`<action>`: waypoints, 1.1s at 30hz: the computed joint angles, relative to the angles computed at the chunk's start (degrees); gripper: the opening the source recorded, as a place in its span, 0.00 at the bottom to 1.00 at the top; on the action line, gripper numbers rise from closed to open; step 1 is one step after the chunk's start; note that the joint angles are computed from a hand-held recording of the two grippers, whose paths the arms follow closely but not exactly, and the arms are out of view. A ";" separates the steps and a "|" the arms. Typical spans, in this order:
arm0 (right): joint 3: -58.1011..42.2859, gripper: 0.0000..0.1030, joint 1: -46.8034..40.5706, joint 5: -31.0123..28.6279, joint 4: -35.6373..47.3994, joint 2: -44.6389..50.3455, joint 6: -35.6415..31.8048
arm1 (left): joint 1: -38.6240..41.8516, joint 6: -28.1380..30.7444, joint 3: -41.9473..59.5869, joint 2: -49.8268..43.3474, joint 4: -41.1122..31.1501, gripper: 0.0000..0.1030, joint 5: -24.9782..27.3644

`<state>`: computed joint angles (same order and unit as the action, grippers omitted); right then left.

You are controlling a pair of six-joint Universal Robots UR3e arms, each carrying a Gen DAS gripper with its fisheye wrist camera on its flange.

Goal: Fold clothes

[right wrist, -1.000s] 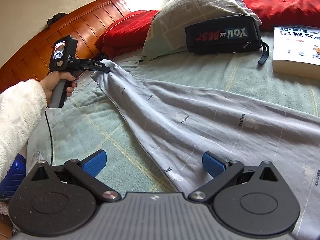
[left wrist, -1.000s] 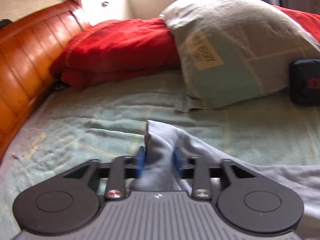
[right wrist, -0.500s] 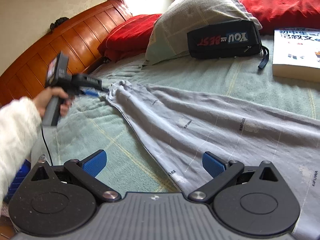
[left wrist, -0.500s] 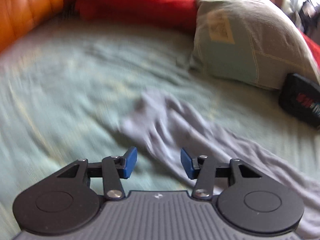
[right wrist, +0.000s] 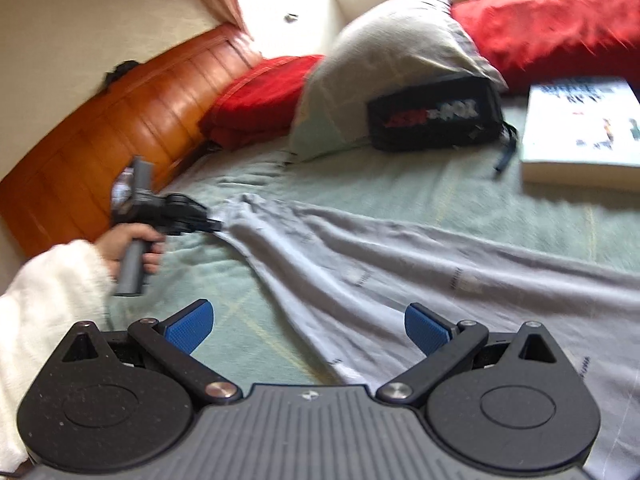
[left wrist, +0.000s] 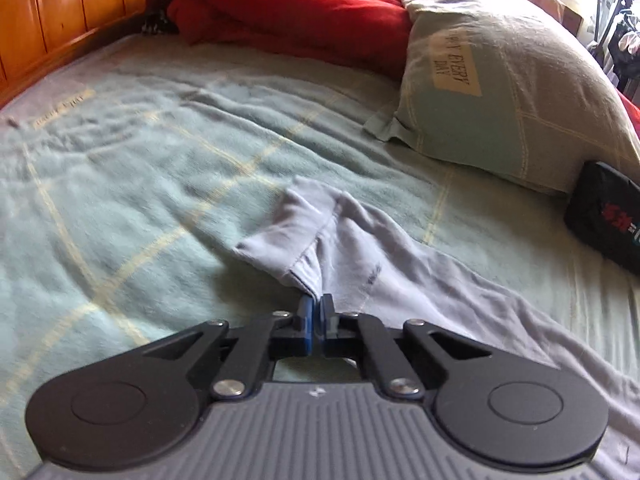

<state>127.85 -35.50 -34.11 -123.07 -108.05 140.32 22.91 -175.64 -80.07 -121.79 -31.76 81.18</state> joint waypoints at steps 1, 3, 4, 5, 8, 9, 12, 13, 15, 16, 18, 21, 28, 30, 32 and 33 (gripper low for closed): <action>0.15 1.00 -0.01 -0.03 -0.64 0.30 0.52 | 0.38 0.21 -0.06 0.41 -0.53 0.01 -0.12; 0.29 1.00 -0.21 0.30 -0.96 0.59 0.84 | 1.18 0.63 -0.13 1.22 -1.67 0.02 -0.43; 0.36 1.00 -0.26 0.44 -0.99 0.59 0.83 | 1.12 0.24 -0.19 1.12 -0.80 0.04 0.48; 0.36 1.00 -0.17 0.39 -1.02 0.56 0.74 | 0.89 -0.17 -0.39 0.96 0.52 0.11 1.65; 0.19 1.00 0.37 -0.21 -1.28 0.49 0.38 | -1.13 1.78 1.30 -0.06 0.36 0.12 7.16; 0.10 1.00 0.18 -0.31 -1.18 0.42 0.19 | -2.29 3.55 1.12 -0.17 1.29 0.11 9.93; -0.36 1.00 -1.06 -0.52 0.00 -0.18 -0.75 | -4.41 8.22 -2.60 2.48 3.51 0.22 11.46; -0.51 1.00 -1.47 -0.59 0.38 -0.37 -1.06 | -4.71 9.36 -4.12 3.74 4.00 0.25 10.65; -1.67 1.00 -2.23 -1.92 1.23 -0.09 -1.02 | -5.14 11.03 -6.98 7.38 1.64 0.35 5.09; -2.56 1.00 -2.52 -2.93 2.02 0.34 -1.38 | -5.36 11.89 -8.15 9.06 0.25 0.40 2.25; -4.19 1.00 -2.73 -5.34 3.00 1.39 -2.13 | -7.14 15.67 -10.73 12.33 -3.03 0.45 -3.85; -5.05 1.00 -3.20 -7.53 2.26 2.71 -1.83 | -11.35 19.01 -14.70 15.16 -3.52 0.45 -10.22; -6.15 1.00 -7.33 -7.56 5.21 2.70 -3.75 | -20.74 22.71 -23.26 15.68 3.31 0.45 -6.73; -6.69 1.00 -8.26 -8.05 5.90 2.84 -4.31 | -18.94 21.05 -27.81 19.05 3.75 0.46 -7.92; -6.81 1.00 -8.37 -8.45 4.66 3.64 -3.10 | -18.77 23.01 -28.71 22.14 0.32 0.50 -6.41; -6.87 1.00 -8.02 -8.86 3.87 4.25 -2.43 | -19.23 22.84 -26.50 22.80 -4.00 0.51 -4.86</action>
<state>120.98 -43.53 -42.96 -119.20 -103.80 137.89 3.68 -152.79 -106.57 -98.99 -35.76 76.31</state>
